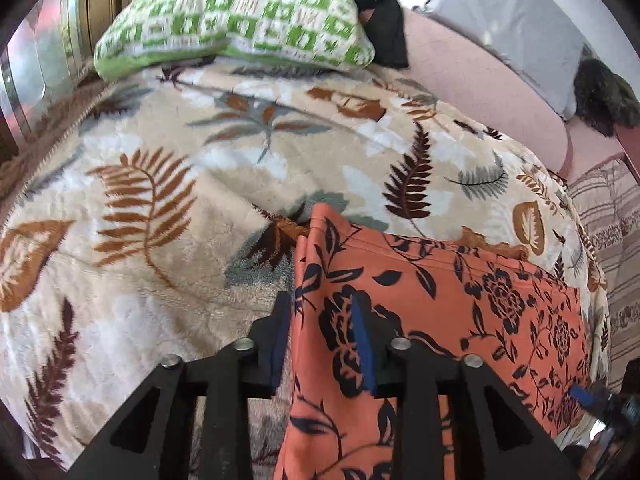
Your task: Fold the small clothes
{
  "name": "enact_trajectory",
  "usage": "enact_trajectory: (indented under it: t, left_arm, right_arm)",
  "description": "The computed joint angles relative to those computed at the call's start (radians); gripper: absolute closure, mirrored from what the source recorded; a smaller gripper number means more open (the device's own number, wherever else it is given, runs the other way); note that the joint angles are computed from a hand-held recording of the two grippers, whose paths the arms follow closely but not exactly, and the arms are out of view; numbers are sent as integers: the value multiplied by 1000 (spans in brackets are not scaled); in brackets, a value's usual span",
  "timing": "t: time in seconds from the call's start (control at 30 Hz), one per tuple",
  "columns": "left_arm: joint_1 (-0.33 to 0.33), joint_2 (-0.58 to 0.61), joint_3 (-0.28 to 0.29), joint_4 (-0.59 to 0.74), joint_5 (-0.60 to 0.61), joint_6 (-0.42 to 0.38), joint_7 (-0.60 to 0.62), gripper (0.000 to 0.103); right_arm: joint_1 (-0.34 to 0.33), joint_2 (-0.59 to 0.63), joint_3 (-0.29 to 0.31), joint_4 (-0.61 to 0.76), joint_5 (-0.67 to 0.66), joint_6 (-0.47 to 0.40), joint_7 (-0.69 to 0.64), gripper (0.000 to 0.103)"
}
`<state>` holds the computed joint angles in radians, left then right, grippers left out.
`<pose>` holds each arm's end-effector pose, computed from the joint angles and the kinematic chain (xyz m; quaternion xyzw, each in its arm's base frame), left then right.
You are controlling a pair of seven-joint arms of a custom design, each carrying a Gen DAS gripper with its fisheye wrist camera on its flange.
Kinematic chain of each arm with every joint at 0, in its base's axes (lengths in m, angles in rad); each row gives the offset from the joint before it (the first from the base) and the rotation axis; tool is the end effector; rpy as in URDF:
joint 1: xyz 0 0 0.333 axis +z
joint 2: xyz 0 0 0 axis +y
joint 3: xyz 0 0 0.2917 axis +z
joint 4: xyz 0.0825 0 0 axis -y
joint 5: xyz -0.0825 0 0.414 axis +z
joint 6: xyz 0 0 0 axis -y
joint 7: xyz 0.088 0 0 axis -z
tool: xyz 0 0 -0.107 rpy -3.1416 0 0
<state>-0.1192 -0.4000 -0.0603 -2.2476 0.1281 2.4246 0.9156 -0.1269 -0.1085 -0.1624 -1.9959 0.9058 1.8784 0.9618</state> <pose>0.5068 -0.0943 0.5580 -0.7980 0.5280 -0.2404 0.1634 0.5585 -0.1069 0.5013 -0.6474 0.6332 0.1457 0.3984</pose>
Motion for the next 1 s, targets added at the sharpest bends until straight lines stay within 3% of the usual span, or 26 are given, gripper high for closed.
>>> enact_trajectory:
  t: [0.07,0.17,0.2,0.27,0.3,0.33,0.43,0.57,0.7,0.8,1.0]
  left_arm:
    - [-3,-77,-24,-44,28,-1,-24,44]
    - [-60,-160,-21,-114,2,1,-15,40]
    - [-70,-178,-30,-137,6,-5,-38,37]
    - [-79,-145,-59,-135,19,-41,-80,35]
    - [-88,-125,-66,-128,20,-84,-89,35]
    - [-96,-108,-71,-119,22,-129,-94,35]
    - [-92,-128,-112,-136,100,-141,-151,35]
    - [-122,-140,-94,-129,92,-131,-160,35]
    - [-135,-146,-92,-126,95,-136,-168,35]
    - [-147,-162,-83,-138,82,-136,-166,35]
    - [-155,-190,-73,-165,67,-136,-171,35]
  right_arm:
    - [-2,14,-10,34,75,7,0,25]
    - [-11,114,-15,144,219,9,6,20]
    - [-14,163,-6,188,202,41,47,15]
    - [-21,273,7,264,103,89,212,15]
    - [-57,287,31,255,121,102,280,25]
    - [-61,267,19,226,165,114,290,33]
    - [-62,81,21,83,108,195,228,30]
    - [-51,-177,-19,-120,38,97,115,27]
    - [-55,-362,-51,-325,-3,72,158,26]
    - [-64,-402,-69,-402,-15,73,202,26]
    - [-50,-371,-73,-402,0,79,251,26]
